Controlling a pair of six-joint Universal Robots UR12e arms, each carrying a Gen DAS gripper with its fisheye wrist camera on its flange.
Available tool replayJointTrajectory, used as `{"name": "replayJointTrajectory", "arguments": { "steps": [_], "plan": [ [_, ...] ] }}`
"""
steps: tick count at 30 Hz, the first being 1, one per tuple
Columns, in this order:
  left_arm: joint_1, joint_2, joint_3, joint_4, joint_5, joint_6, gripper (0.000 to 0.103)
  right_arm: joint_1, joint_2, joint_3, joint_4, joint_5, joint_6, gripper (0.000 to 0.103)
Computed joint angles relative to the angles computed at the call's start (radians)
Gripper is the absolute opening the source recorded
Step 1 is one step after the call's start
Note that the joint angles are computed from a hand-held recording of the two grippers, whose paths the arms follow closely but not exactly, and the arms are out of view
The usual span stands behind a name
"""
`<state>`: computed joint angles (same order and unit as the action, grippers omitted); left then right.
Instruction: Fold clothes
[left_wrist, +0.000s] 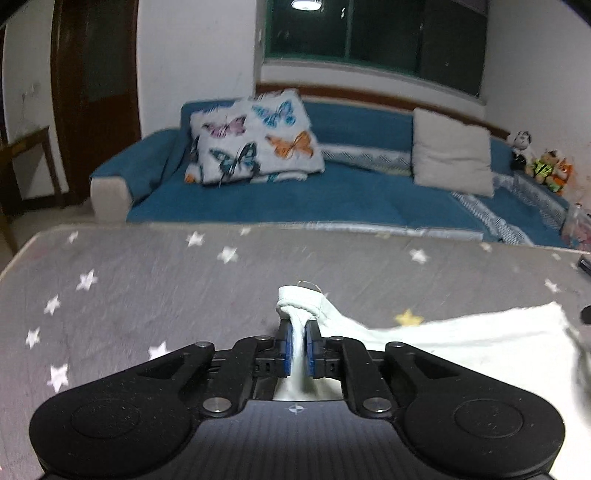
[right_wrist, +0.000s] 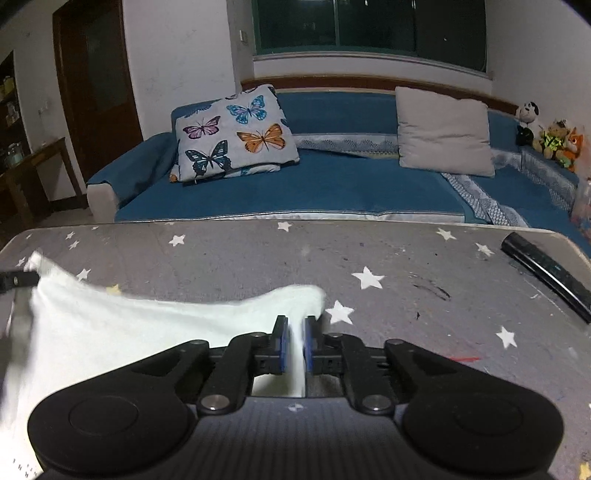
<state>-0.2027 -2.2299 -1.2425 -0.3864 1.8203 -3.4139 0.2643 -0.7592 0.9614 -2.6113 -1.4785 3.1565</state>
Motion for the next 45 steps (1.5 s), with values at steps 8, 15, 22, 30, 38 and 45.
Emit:
{"name": "replayJointTrajectory", "arguments": {
  "steps": [8, 15, 22, 30, 38, 45],
  "plan": [
    [-0.01, 0.054, -0.071, 0.004, -0.002, 0.039, 0.041, -0.012, -0.093, 0.122, 0.054, 0.013, -0.087, 0.012],
    [-0.038, 0.129, -0.145, 0.02, -0.001, 0.088, 0.055, -0.024, -0.217, 0.314, 0.031, 0.015, -0.12, 0.022],
    [-0.073, 0.218, -0.262, 0.058, -0.031, 0.109, 0.063, -0.041, -0.314, 0.47, -0.033, 0.036, -0.087, 0.029],
    [-0.122, 0.297, -0.418, 0.113, -0.035, 0.077, 0.065, -0.051, -0.35, 0.555, -0.13, 0.075, -0.025, 0.031],
    [-0.128, 0.333, -0.503, 0.132, -0.036, -0.007, 0.065, -0.061, -0.362, 0.589, -0.191, 0.108, -0.002, 0.04],
    [-0.139, 0.335, -0.527, 0.151, -0.024, 0.001, 0.067, -0.056, -0.343, 0.58, -0.178, 0.083, 0.006, 0.044]
  ]
}}
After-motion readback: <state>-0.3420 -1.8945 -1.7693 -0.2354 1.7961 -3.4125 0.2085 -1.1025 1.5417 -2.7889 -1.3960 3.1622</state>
